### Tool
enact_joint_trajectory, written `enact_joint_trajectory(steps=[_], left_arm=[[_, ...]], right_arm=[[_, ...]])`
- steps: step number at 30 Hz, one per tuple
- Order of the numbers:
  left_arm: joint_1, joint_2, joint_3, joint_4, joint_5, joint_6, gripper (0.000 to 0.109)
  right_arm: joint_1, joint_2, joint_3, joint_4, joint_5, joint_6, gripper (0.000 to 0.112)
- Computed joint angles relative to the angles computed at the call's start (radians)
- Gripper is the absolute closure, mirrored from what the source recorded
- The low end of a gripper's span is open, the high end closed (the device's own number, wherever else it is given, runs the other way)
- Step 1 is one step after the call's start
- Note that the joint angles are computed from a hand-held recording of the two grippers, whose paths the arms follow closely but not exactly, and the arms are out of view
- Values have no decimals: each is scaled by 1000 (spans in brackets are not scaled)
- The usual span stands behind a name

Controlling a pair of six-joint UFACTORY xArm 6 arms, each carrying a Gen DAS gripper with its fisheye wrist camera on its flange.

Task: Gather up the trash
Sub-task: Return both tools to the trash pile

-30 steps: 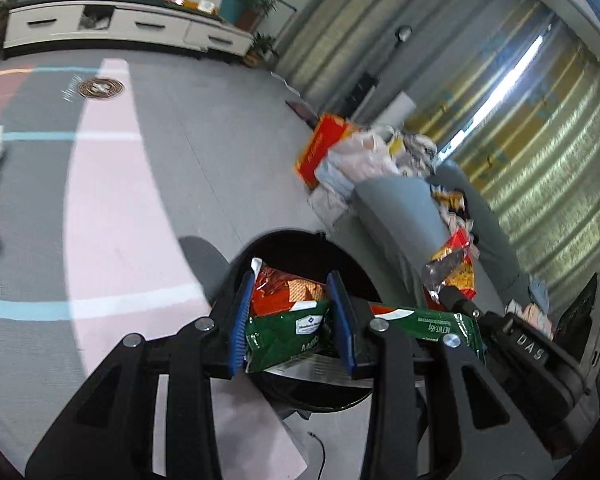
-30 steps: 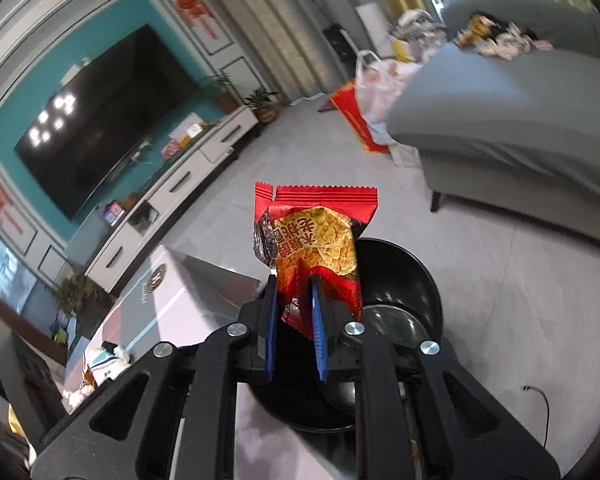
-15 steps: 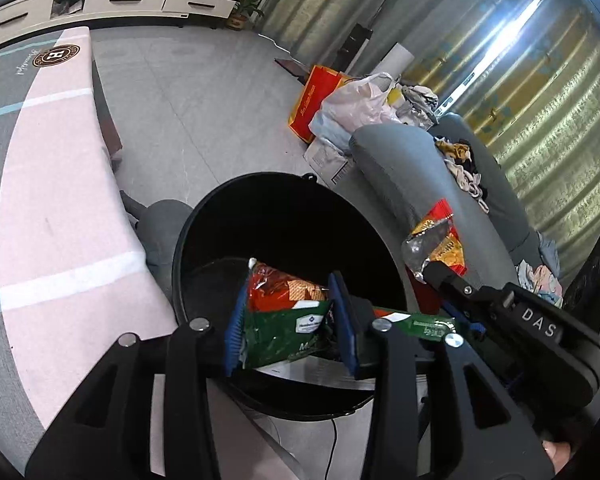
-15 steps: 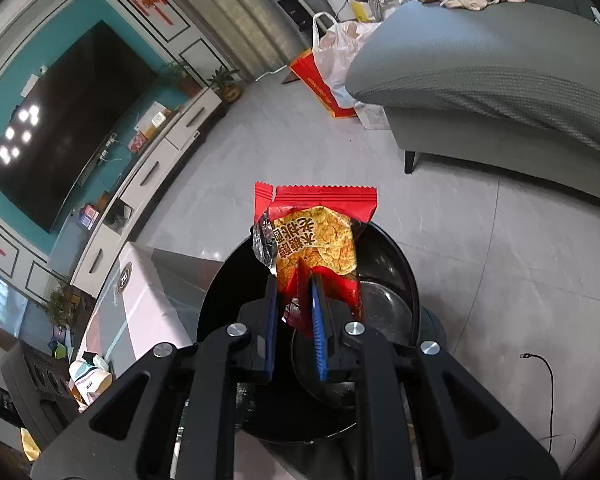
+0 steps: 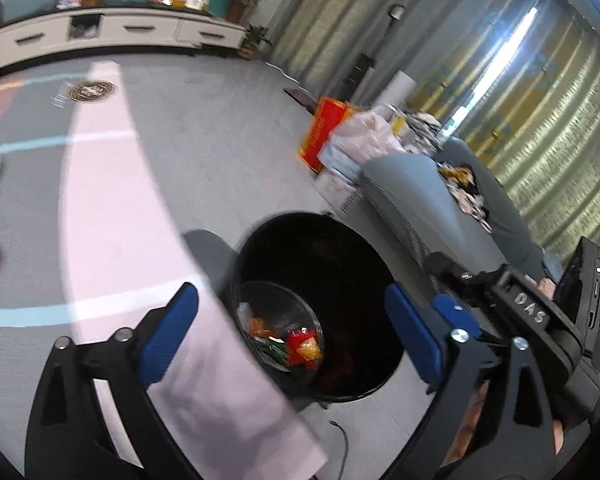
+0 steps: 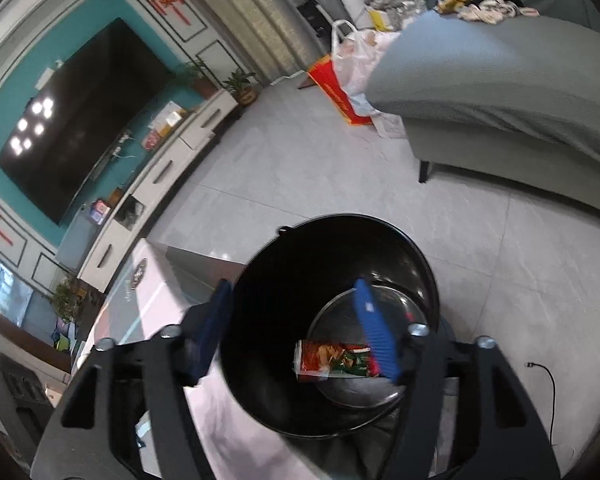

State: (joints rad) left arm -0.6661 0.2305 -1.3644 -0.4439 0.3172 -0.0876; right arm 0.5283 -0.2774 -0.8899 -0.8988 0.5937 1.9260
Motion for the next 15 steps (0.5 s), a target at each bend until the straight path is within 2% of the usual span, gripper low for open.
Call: enact_joint_trajectory(steps=[2, 6, 9, 12, 15], left_arm=[[30, -64, 61, 101, -18, -86, 12], [121, -214, 178, 394, -17, -357, 10], [194, -334, 260, 556, -13, -503, 8], [269, -452, 337, 624, 11, -576, 8], [339, -550, 399, 612, 47, -559, 8]], right_arm=[[16, 13, -28, -21, -3, -8, 28], [68, 52, -110, -94, 11, -6, 20], [93, 94, -172, -138, -18, -30, 13], [125, 155, -255, -154, -55, -89, 12], [158, 215, -336, -151, -69, -154, 12]])
